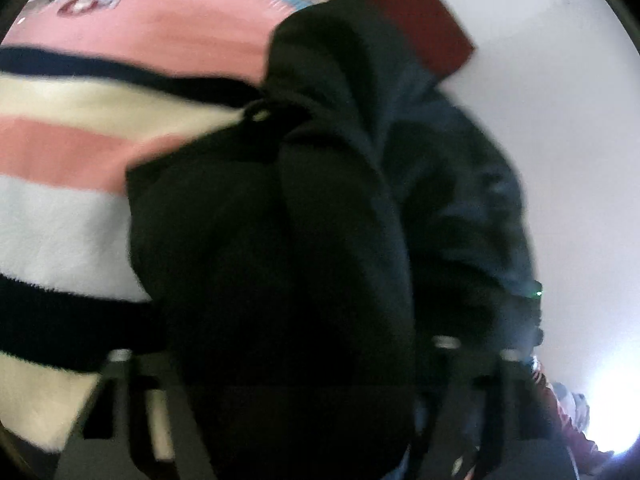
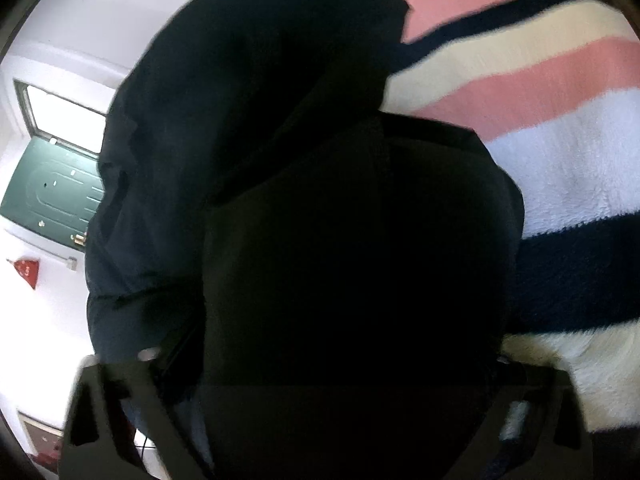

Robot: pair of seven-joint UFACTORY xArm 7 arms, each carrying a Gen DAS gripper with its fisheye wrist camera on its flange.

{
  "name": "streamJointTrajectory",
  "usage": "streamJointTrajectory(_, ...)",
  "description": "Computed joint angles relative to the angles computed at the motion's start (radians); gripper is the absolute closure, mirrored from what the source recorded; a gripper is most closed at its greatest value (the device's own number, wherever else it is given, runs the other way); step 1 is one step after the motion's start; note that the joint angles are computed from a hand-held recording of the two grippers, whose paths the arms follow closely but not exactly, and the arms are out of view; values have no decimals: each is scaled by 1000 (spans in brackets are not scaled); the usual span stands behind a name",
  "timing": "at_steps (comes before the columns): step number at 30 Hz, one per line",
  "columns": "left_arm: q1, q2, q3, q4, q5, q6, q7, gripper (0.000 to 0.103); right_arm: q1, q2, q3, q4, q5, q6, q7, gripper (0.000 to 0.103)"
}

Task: Fold large clothes

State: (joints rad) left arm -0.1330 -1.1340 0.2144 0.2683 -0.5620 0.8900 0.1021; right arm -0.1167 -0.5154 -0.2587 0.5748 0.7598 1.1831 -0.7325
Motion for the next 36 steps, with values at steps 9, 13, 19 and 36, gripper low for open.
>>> streamJointTrajectory(9,-13,-195,-21,14,-9,7,-84,76,79,-235,8,-16,38,-48,-13,80)
streamJointTrajectory(13,-12,-299,-26,39,0,49,-148,76,131,-328,0,2,56,-47,13,81)
streamJointTrajectory(19,39,-541,18,66,72,232,-227,76,172,-501,-47,-12,31,18,73,82)
streamJointTrajectory(36,325,-553,215,109,310,597,-256,47,68,-615,33,-186,-249,23,358,30)
